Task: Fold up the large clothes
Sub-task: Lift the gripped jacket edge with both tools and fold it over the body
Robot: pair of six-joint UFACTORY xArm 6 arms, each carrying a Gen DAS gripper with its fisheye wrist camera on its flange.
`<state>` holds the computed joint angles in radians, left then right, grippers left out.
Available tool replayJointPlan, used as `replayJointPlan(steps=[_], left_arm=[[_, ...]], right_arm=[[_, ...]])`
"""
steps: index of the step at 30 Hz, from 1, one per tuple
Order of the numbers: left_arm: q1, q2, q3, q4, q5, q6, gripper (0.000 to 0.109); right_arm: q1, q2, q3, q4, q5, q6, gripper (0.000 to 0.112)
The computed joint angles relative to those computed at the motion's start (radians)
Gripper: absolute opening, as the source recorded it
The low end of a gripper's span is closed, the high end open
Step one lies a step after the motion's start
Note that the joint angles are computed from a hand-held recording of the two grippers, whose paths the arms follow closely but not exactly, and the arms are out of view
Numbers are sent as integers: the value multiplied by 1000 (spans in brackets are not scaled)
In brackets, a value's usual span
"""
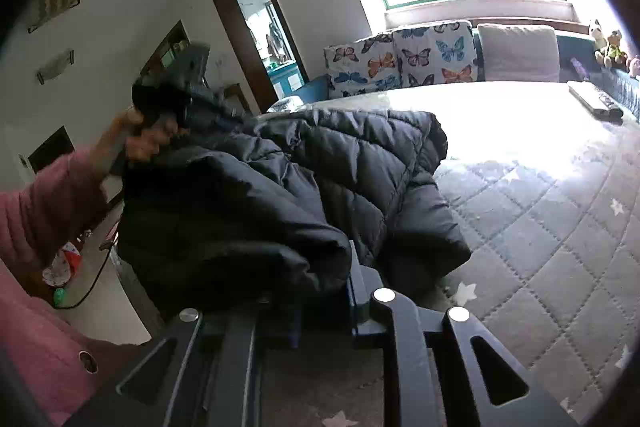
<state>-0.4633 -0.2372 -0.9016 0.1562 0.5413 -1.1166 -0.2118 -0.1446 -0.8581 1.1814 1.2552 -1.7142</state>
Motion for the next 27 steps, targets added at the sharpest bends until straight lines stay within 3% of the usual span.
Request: replayJointPlan(steps=[5, 11, 13, 18, 22, 27], left_arm=[[-35, -68, 133, 112, -94, -75, 16], [-76, -142, 251, 283, -158, -215, 16], [-81, -158, 279, 307, -184, -240, 16], [-82, -191, 332, 352, -239, -296, 16], [-92, -228, 367, 385, -254, -338, 15], [-116, -272, 391, 407, -231, -351, 16]], right_arm=[[-23, -149, 63, -17, -53, -38, 36], [-134, -243, 2, -61, 82, 11, 41], [-110, -271, -24, -70, 66, 63, 45], [126, -275, -88, -140, -115, 219, 47], [394, -157, -164, -307, -322, 431, 47], [596, 18, -253, -485, -499, 630, 47]])
